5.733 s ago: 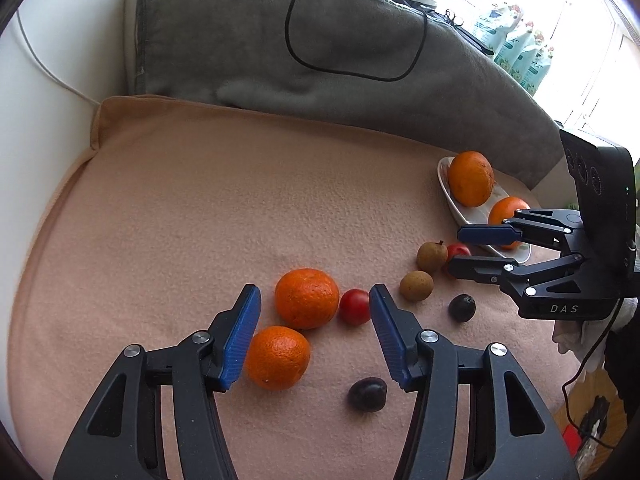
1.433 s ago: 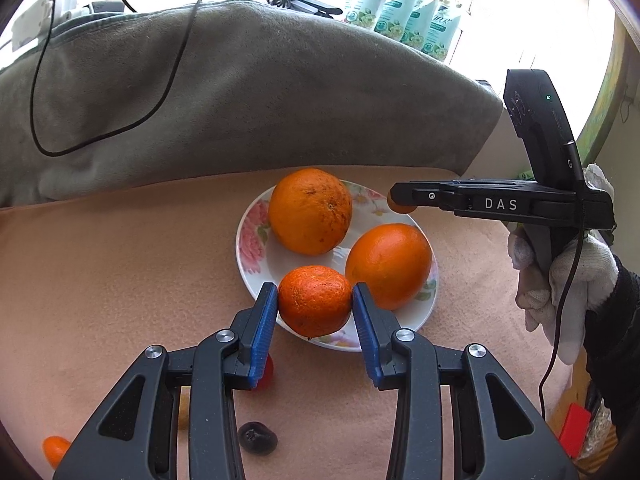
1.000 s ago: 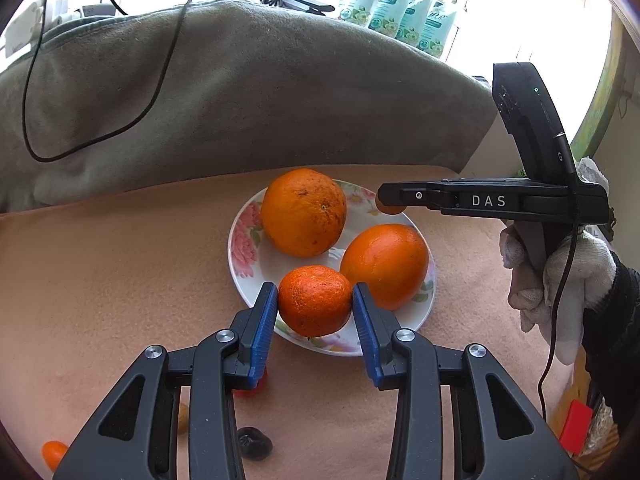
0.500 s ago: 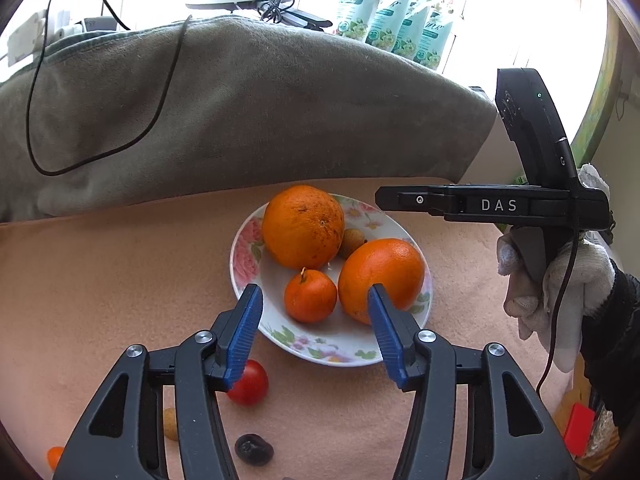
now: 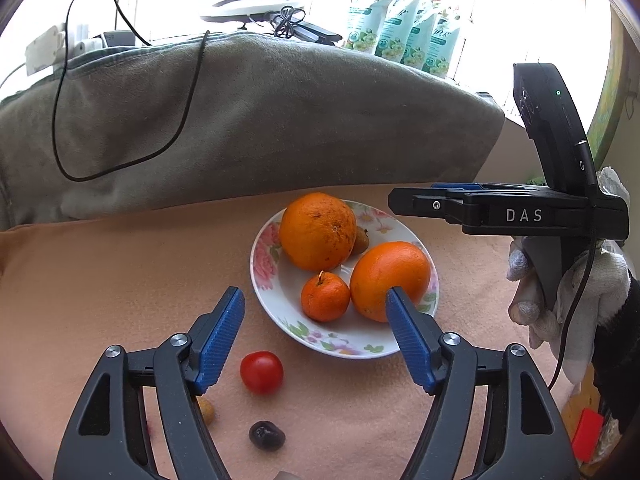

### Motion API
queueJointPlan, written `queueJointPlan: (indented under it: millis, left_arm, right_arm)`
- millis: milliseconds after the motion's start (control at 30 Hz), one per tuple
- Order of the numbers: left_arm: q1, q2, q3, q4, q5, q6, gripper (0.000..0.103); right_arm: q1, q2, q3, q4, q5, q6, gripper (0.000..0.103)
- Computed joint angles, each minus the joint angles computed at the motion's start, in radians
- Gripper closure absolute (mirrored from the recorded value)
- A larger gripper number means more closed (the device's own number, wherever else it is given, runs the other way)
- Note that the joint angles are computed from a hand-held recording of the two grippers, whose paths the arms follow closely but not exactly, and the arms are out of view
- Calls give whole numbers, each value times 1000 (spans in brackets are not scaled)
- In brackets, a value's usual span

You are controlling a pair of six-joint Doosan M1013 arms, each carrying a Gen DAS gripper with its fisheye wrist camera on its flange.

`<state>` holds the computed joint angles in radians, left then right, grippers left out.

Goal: Organize fruits
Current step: 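Open the right gripper over the bowl while the left gripper releases the mandarin there, then move the right gripper to a brown round fruit while the left gripper approaches another mandarin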

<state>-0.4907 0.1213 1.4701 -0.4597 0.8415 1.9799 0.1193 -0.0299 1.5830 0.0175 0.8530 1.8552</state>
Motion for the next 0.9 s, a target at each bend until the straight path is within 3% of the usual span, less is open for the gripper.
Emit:
queueJointPlan:
  millis: [333,900]
  left_arm:
    - [7,-35,25,13,-34,4,30]
    - [70,-112,99,23,-71,-4,30]
  right_arm:
    - [32,-35,19,-42,-18,67,17]
    - [159,-91,49,-255,-62,257,17]
